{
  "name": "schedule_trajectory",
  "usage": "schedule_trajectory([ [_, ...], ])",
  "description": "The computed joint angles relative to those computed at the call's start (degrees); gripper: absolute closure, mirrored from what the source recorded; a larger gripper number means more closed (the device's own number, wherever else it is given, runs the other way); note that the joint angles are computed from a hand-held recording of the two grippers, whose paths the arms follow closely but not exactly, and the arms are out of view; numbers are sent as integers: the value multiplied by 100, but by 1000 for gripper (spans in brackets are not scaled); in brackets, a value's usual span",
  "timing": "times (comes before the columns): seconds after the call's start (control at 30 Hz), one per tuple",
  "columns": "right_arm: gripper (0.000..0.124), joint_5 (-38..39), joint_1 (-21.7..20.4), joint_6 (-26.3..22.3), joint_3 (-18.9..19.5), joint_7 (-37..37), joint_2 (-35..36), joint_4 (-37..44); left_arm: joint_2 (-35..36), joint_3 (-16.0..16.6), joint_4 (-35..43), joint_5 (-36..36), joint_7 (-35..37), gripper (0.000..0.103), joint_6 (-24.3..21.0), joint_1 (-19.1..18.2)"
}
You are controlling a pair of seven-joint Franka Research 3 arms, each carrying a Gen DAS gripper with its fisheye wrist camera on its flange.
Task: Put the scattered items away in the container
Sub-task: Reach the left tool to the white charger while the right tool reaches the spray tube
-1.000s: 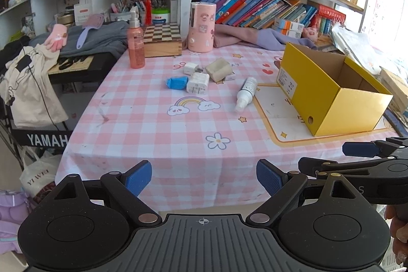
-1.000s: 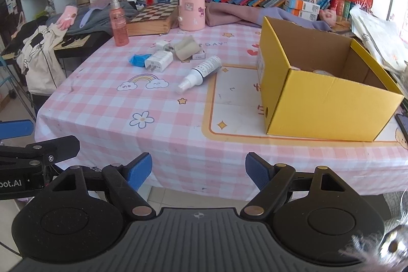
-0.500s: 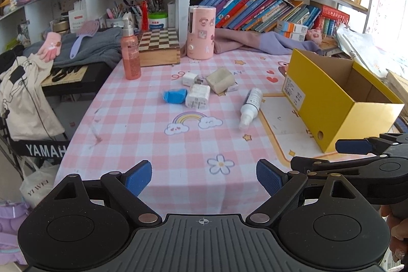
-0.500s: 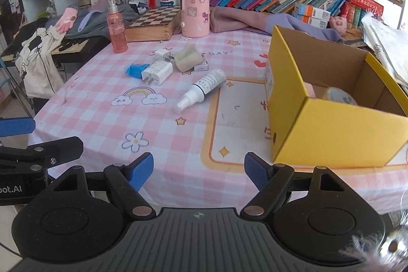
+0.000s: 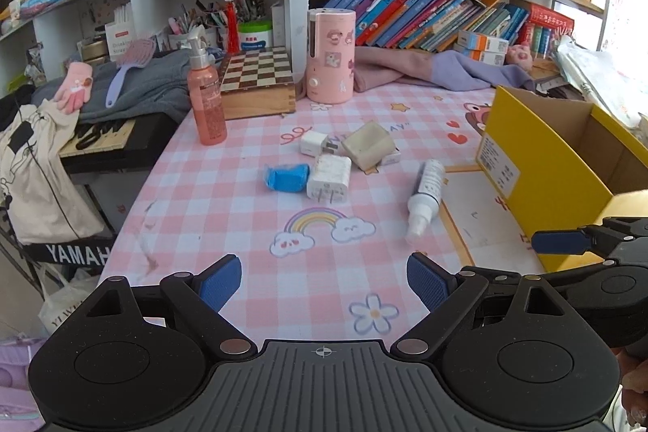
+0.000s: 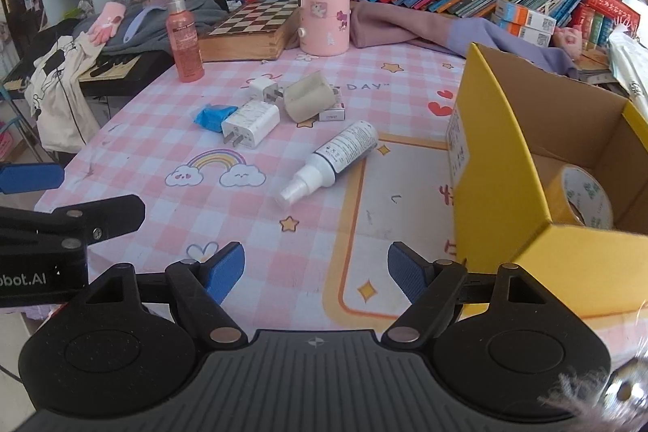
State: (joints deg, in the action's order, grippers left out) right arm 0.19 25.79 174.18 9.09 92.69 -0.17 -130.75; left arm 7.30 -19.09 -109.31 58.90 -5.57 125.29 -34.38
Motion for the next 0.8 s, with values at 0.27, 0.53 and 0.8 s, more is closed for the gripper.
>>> schedule_trajectory([
  [0.27,47,267,48,-119,-87,-325,484,579,222,138,263,38,176,12,36,82],
  [0.53,55,-250,385,-199,-536,305,1071,1277,461,328,502,105,431,16,330,215],
  [0.8,62,-475,592,-566,-806,929,1698,2131,782,546,798,-11,931,35,814,382],
])
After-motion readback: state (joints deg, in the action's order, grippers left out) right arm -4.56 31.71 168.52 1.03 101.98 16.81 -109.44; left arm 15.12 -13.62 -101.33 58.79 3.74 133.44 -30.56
